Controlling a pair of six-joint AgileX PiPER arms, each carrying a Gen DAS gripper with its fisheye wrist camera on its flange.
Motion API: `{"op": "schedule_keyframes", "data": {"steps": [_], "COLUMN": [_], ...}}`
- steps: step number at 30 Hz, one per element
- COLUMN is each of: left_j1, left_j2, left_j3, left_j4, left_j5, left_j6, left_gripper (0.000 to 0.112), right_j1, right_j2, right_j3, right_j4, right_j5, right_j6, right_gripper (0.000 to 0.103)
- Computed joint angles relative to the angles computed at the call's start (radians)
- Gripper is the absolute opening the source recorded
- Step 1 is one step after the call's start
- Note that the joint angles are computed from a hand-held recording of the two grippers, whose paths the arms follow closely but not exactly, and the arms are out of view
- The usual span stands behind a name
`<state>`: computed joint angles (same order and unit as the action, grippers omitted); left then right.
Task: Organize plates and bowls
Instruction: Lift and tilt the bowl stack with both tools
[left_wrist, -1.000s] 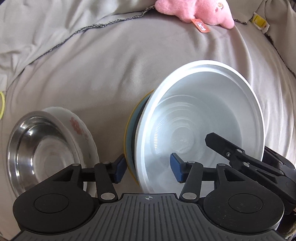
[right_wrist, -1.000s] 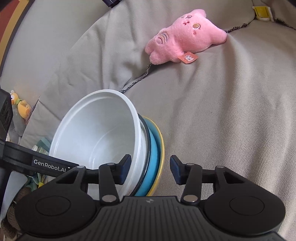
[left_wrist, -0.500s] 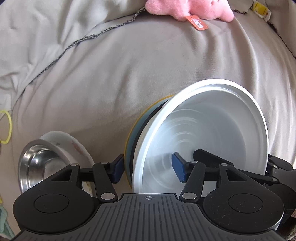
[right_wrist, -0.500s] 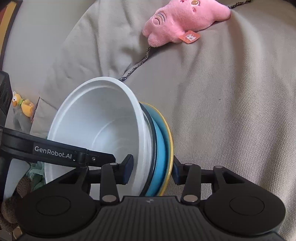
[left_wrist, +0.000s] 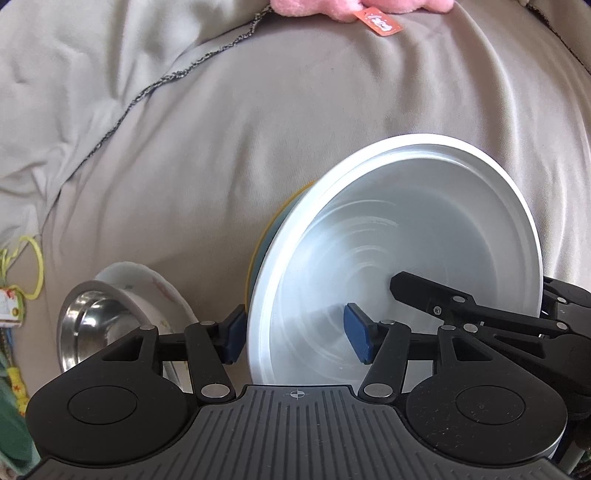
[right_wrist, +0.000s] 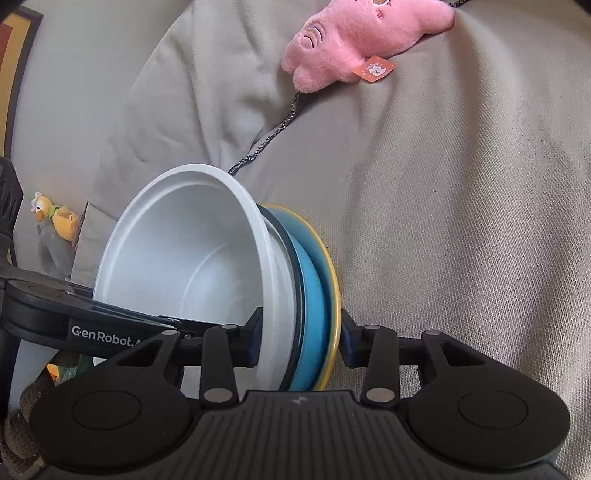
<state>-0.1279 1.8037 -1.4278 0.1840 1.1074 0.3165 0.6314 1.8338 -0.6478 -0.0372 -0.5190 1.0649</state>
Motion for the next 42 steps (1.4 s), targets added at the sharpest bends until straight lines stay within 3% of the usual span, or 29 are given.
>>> {"op": "schedule_keyframes", "data": {"steps": [12, 21, 29, 42], "left_j1": [-0.032, -0.015, 0.008, -0.020], "left_j2": [0.012, -0.003, -0.018, -0.034], "left_j3": [-0.007, 0.003, -0.004, 0.014], "left_j4": [0.052, 0.029, 0.006, 0.047], "left_j5": [0.012, 0.004, 0.018, 0.013], "left_j6": [-0.060, -0.045, -0.019, -0.062], "left_gripper": [0.060, 0.059, 0.046, 0.045], "right_j1": [-0.020, 0.001, 0.008, 0.023], "right_j2": [0.009, 0.002, 0.003, 0.001], "right_j3": [0.011, 0.010, 0.008, 0.005], "right_j4": [-0.047, 0.007, 0.024, 0.059], "right_j5": [-0.031, -0.019, -0.019, -0.010], "right_j6": [0.025, -0.035, -0.043, -0.075], "right_gripper": [0.039, 0.039, 0.041, 0.041]}}
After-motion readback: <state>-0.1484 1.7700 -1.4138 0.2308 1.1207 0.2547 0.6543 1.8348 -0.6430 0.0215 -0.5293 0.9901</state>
